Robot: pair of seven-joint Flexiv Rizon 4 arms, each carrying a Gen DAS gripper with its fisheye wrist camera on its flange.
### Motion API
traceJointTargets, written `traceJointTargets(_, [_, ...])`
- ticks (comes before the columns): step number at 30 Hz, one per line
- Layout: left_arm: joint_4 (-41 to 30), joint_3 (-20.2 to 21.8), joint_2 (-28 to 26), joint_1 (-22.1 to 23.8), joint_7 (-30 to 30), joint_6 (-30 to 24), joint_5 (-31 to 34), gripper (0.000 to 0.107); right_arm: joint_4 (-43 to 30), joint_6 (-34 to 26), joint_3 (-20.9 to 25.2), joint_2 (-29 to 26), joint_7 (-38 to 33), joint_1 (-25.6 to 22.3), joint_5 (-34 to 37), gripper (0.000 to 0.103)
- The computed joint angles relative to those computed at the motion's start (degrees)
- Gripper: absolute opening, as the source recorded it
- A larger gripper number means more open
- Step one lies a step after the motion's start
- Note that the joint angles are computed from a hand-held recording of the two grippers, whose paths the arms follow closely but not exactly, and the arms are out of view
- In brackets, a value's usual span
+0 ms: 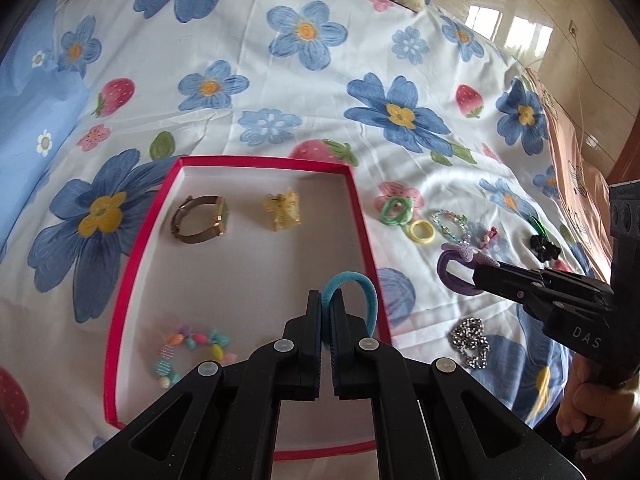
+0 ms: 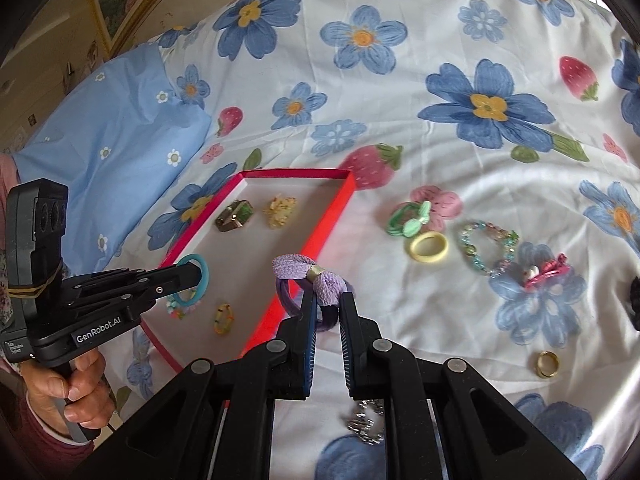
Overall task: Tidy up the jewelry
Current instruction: 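Carry both hair ties into the white box with both grippers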
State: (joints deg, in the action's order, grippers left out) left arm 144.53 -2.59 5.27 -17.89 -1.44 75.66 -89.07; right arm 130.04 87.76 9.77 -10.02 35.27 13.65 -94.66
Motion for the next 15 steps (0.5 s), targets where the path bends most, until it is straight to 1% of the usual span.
traceJointTargets(8, [-1.4,1.2,-1.5,2.4,-0.2,-0.6,0.3,0.003,-4.9,0.6,0.0,-4.4,-1.8,1.8,0.4,0.011])
traceJointTargets(15, [-3.3,1.4,-3.9,4.2,-0.7,-0.5,0.2,0.003,-8.7,1.5,-0.8,-8.6,-5.4,3.9,3.1,0.011])
